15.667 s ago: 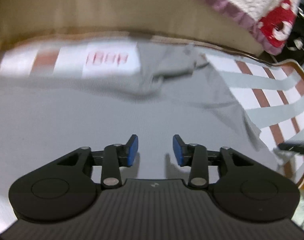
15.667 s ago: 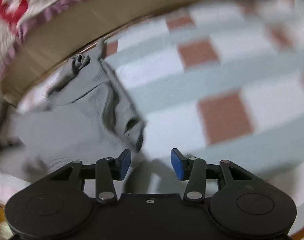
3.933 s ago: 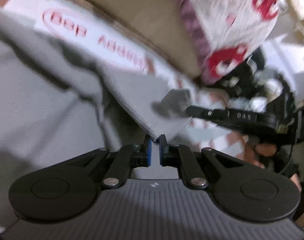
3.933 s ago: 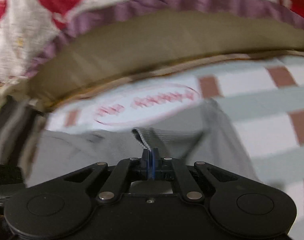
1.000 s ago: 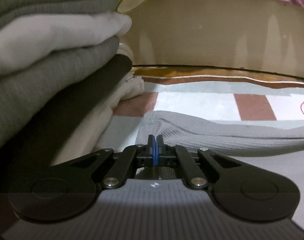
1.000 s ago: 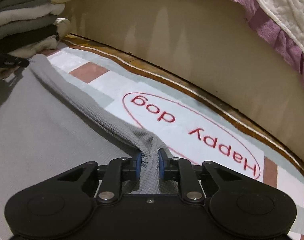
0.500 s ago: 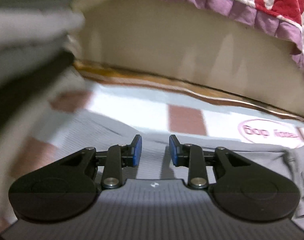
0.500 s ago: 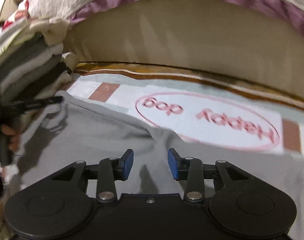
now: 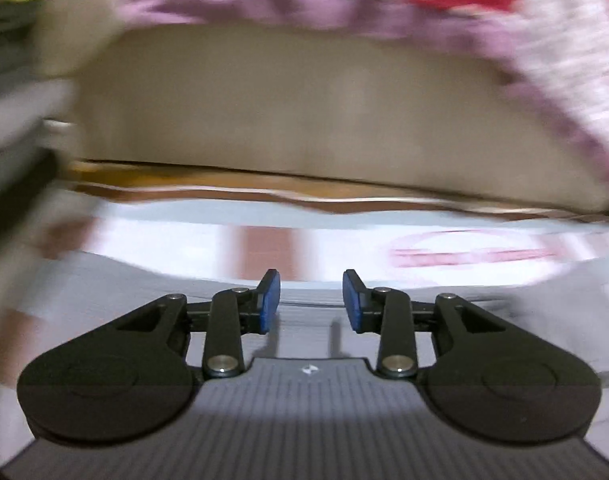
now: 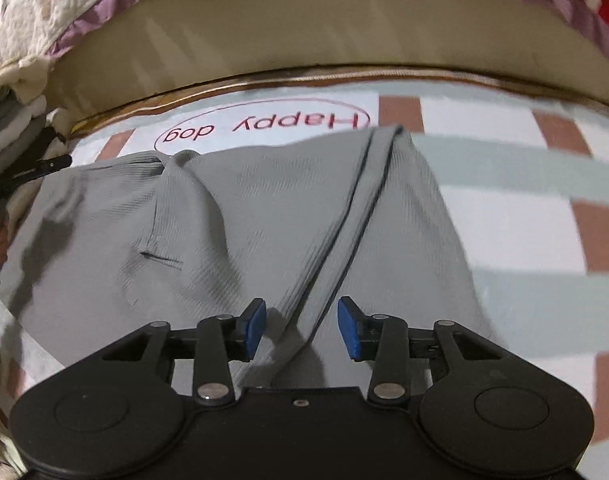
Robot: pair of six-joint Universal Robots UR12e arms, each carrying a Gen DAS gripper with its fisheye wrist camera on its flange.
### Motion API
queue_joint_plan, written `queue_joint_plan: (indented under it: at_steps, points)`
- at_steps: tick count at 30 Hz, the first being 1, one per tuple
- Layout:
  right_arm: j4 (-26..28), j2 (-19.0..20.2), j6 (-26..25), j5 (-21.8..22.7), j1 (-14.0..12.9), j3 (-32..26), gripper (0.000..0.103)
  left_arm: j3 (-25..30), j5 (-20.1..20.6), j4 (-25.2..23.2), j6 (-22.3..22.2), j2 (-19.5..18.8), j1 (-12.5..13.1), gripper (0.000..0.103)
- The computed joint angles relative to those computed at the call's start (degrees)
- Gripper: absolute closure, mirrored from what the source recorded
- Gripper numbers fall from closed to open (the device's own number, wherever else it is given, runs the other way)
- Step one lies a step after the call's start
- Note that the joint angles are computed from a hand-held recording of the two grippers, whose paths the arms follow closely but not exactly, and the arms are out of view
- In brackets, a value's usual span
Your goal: Fold clothes
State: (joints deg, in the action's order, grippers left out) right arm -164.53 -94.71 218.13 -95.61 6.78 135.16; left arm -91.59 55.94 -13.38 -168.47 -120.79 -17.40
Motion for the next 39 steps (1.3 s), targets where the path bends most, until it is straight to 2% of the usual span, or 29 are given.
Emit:
queue_joint_plan:
  at_steps: [2,4,5,6,7,8,9,11,13,14,15,16,18,20,23,27,28,29,31,32,34,36,37,39]
  points:
    - [-3.1,0.8,2.2,1.7,-0.4,0.7,0.052,-0.7,-6.2,-7.1,-0.2,1.1,-0.7,0.054]
    - [-6.5,1.8,5.6,4.0,-1.2,1.6,0.052,-0.9,-11.1,-15.2,0.5,1.7,-1.6,0.053]
    - [-9.2,2.2,8.9,5.0,-1.7,2.4,0.052,-0.4,-13.2,-20.3,0.7,1.7,-2.0,0.053]
    - [-12.7,2.8,13.0,6.0,-2.3,3.4,0.052,0.5,-14.9,-24.3,-0.9,1.4,-2.3,0.053]
    - [-16.3,3.4,17.2,6.8,-2.9,4.4,0.051,1.0,-15.7,-26.0,-2.6,1.1,-2.5,0.053]
    - [-19.3,3.8,20.7,7.8,-3.7,5.3,0.052,1.1,-15.5,-25.2,-3.6,1.1,-2.8,0.052]
    - [-20.2,3.9,21.8,8.6,-4.2,5.7,0.054,0.5,-14.6,-22.3,-5.0,1.0,-3.2,0.049]
    - [-17.3,3.2,19.4,8.2,-4.3,5.2,0.071,0.8,-10.2,-22.1,-3.8,1.0,-4.4,0.047]
    - [-15.0,3.2,16.0,6.0,-3.4,4.3,0.079,0.4,-7.8,-21.3,-1.9,0.8,-5.3,0.054]
    - [-14.4,3.4,14.6,5.0,-2.9,4.0,0.082,-0.5,-7.9,-19.6,-0.3,0.8,-5.5,0.074]
    - [-13.8,3.6,13.2,3.9,-2.4,3.6,0.085,-1.2,-6.7,-18.3,2.6,1.1,-5.9,0.087]
    - [-13.2,3.7,12.1,2.8,-1.8,3.2,0.093,-1.7,-4.8,-17.6,5.8,1.5,-6.2,0.095]
    - [-14.0,3.3,10.2,1.3,-1.2,3.2,0.096,-2.1,-2.5,-16.9,8.6,2.2,-6.5,0.095]
    - [-15.5,2.7,8.2,0.3,-0.9,3.3,0.096,-2.3,-0.4,-15.9,8.7,2.8,-6.5,0.095]
    - [-16.6,1.8,7.4,2.8,-1.7,3.8,0.097,-2.1,2.3,-15.6,9.4,3.0,-6.8,0.095]
    - [-9.2,1.5,7.4,4.5,-2.3,2.8,0.096,-1.6,3.0,-17.8,7.6,3.0,-6.5,0.086]
    - [-7.0,1.3,7.3,4.5,-2.3,2.5,0.095,-1.6,2.5,-18.8,7.5,3.2,-6.3,0.080]
    - [-5.0,1.0,7.3,4.8,-2.4,2.2,0.090,-1.7,1.8,-19.5,7.3,3.5,-6.0,0.068]
    - [-4.4,0.5,7.8,5.7,-3.0,2.4,0.085,-1.6,-1.7,-22.1,6.4,3.6,-5.1,0.053]
    - [-5.9,0.4,8.3,5.9,-3.5,2.7,0.073,-1.3,-3.9,-23.8,5.8,3.4,-4.7,0.050]
    - [-10.6,0.3,10.1,5.2,-4.1,3.8,0.052,-0.9,-7.8,-26.3,4.1,2.7,-4.1,0.050]
    - [-14.1,0.5,11.3,5.7,-5.7,4.6,0.048,-1.5,-9.4,-24.2,2.7,2.1,-4.1,0.050]
    - [-15.6,0.6,11.7,6.3,-6.7,5.0,0.043,-2.1,-9.4,-22.0,2.6,2.0,-4.2,0.050]
    - [-16.0,1.6,11.2,5.0,-7.8,4.4,0.041,-2.7,-7.9,-19.9,3.9,2.3,-4.8,0.050]
